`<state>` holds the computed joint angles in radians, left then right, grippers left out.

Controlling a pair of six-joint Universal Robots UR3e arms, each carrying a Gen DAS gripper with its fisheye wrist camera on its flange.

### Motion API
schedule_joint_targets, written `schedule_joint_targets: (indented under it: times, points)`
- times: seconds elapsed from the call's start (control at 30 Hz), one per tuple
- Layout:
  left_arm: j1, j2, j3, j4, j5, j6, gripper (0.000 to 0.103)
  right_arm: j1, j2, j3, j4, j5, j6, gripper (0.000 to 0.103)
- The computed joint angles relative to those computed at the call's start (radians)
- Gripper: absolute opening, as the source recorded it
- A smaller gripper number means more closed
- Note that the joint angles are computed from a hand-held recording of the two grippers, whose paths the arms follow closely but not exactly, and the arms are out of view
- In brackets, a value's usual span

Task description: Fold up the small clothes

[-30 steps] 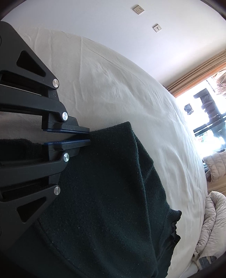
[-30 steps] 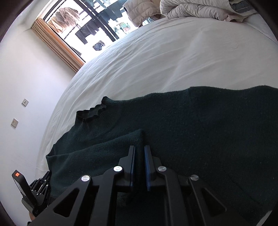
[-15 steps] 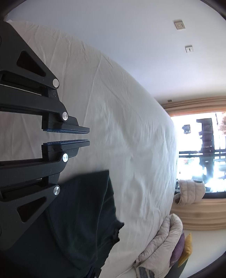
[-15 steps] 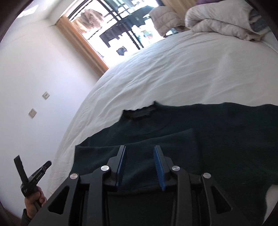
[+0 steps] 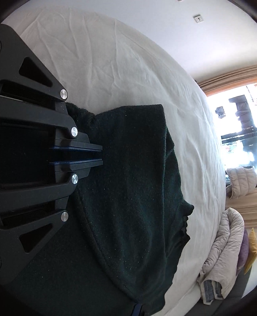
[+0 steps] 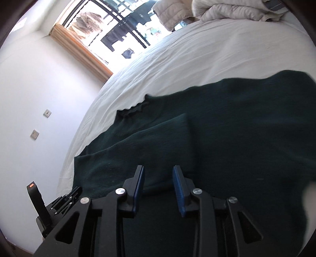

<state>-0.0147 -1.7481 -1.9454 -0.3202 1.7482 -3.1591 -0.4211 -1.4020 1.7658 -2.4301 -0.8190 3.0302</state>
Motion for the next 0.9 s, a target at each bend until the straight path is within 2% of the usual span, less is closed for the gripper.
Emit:
schedule_joint_targets:
  times: [0.03,0.13,0.27,0.33,0.4,0.53,0.77,0.9]
  points:
    - [0.014,0.006,-0.014,0.013,-0.024,-0.001,0.007,-0.078,-0.066,0.066,-0.01,0.041,-0.018,0.056]
    - [0.02,-0.01,-0.02,0.048,-0.028,0.003,0.007,-0.357,-0.216,0.182,0.111,0.183,-0.094,0.067]
    - [0.005,-0.022,-0.01,0.054,0.004,0.013,0.007,-0.717,-0.24,0.217,0.371,0.285,-0.159,0.068]
    - [0.003,-0.027,-0.008,0.057,0.009,0.014,0.007,-0.869,-0.193,0.222,0.44,0.319,-0.138,0.069]
    - [0.003,-0.028,-0.008,0.06,0.011,0.014,0.007,-0.979,-0.15,0.239,0.445,0.359,-0.127,0.069]
    - [0.004,-0.029,-0.009,0.062,0.009,0.014,0.007,-1.04,-0.044,0.21,0.391,0.379,-0.094,0.066]
    - [0.009,-0.032,-0.006,0.063,0.001,0.014,0.007,-0.934,0.086,0.109,0.157,0.327,0.08,0.062]
    - [0.015,-0.024,-0.016,0.066,-0.007,0.015,0.007,-0.908,0.176,0.044,0.087,0.312,0.162,0.046]
